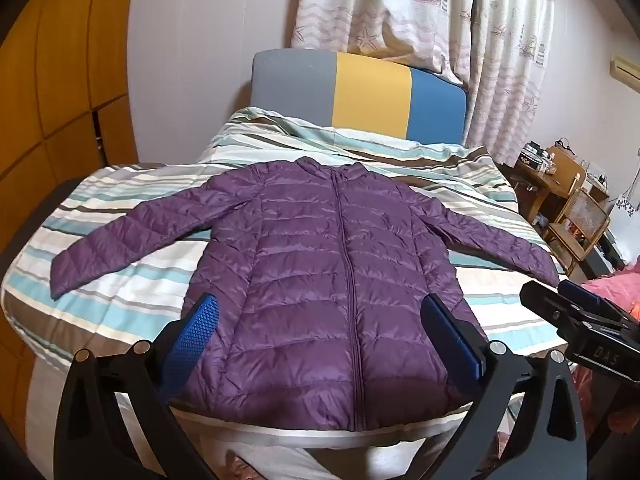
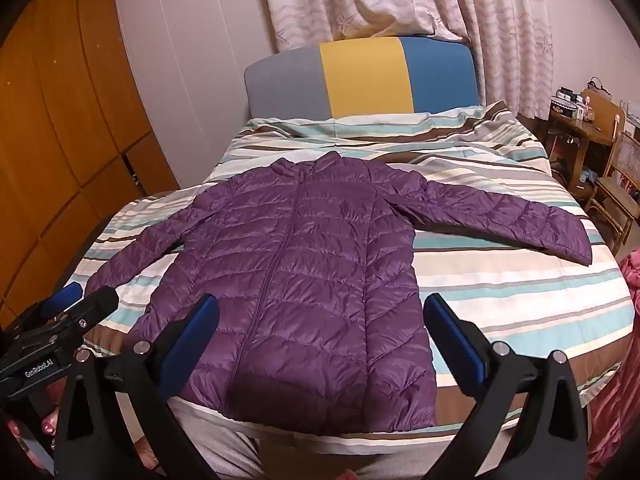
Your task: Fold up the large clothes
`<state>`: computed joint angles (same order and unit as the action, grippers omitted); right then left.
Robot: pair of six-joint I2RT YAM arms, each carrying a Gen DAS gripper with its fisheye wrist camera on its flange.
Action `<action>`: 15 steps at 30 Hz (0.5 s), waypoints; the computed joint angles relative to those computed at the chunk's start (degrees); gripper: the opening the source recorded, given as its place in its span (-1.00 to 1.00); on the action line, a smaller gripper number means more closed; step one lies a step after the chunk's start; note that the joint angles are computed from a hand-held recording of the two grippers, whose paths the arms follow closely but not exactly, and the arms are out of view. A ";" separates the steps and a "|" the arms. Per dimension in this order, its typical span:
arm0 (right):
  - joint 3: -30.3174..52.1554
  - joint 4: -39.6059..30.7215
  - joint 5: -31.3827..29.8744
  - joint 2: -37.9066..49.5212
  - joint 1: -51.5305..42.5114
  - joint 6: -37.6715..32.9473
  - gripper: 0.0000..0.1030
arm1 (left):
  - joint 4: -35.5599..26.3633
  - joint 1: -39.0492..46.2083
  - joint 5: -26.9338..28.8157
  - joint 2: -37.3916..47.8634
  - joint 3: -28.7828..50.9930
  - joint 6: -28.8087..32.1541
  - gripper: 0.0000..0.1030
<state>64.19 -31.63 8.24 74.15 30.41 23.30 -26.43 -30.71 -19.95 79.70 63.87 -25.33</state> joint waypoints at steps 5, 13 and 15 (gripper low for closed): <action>-0.30 0.22 -0.07 -0.11 0.00 0.00 0.97 | 0.56 0.39 1.05 -0.43 -0.39 -0.42 0.94; 0.14 -0.13 -0.44 0.41 -0.18 0.33 0.97 | -0.43 -1.13 -0.01 0.74 1.41 -1.50 0.94; 0.42 -0.25 -0.34 0.56 -0.03 0.47 0.97 | -0.69 -1.57 -0.36 0.95 1.86 -1.69 0.94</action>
